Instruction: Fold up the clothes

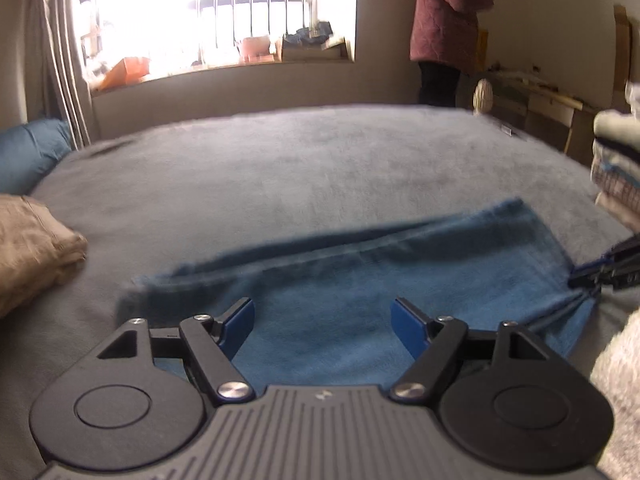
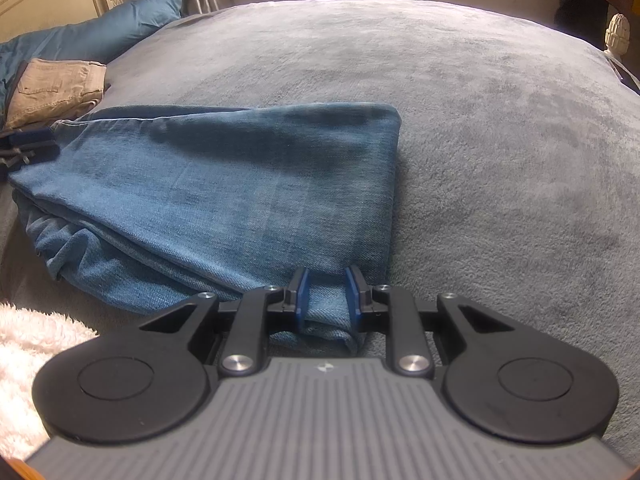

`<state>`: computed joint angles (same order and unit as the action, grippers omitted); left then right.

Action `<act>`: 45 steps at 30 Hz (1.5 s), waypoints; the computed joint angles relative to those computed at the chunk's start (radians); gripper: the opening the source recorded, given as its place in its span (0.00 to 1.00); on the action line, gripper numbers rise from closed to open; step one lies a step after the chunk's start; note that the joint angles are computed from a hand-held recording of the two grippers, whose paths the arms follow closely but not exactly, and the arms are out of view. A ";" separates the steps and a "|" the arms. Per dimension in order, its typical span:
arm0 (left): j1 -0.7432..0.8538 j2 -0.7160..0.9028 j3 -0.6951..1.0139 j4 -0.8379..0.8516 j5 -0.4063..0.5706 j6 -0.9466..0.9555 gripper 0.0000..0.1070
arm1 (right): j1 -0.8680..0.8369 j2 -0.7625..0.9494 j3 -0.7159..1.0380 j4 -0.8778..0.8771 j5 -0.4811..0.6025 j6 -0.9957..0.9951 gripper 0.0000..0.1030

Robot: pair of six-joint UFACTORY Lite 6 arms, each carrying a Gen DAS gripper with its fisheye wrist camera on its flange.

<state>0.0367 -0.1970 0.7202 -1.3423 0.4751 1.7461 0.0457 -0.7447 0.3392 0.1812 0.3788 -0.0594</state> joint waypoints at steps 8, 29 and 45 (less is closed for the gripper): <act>-0.039 0.007 -0.080 -0.133 -0.082 0.133 0.74 | -0.022 -0.002 -0.009 0.069 -0.008 -0.062 0.19; -0.059 0.003 -0.056 -0.003 -0.110 -0.028 0.75 | -0.014 0.000 -0.011 0.049 -0.016 -0.033 0.19; -0.075 0.017 -0.031 0.080 -0.123 -0.131 0.75 | -0.016 -0.010 -0.020 0.062 -0.021 -0.043 0.19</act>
<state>-0.0383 -0.1799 0.6890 -1.2625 0.3517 1.6156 0.0300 -0.7543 0.3188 0.2436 0.3580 -0.1027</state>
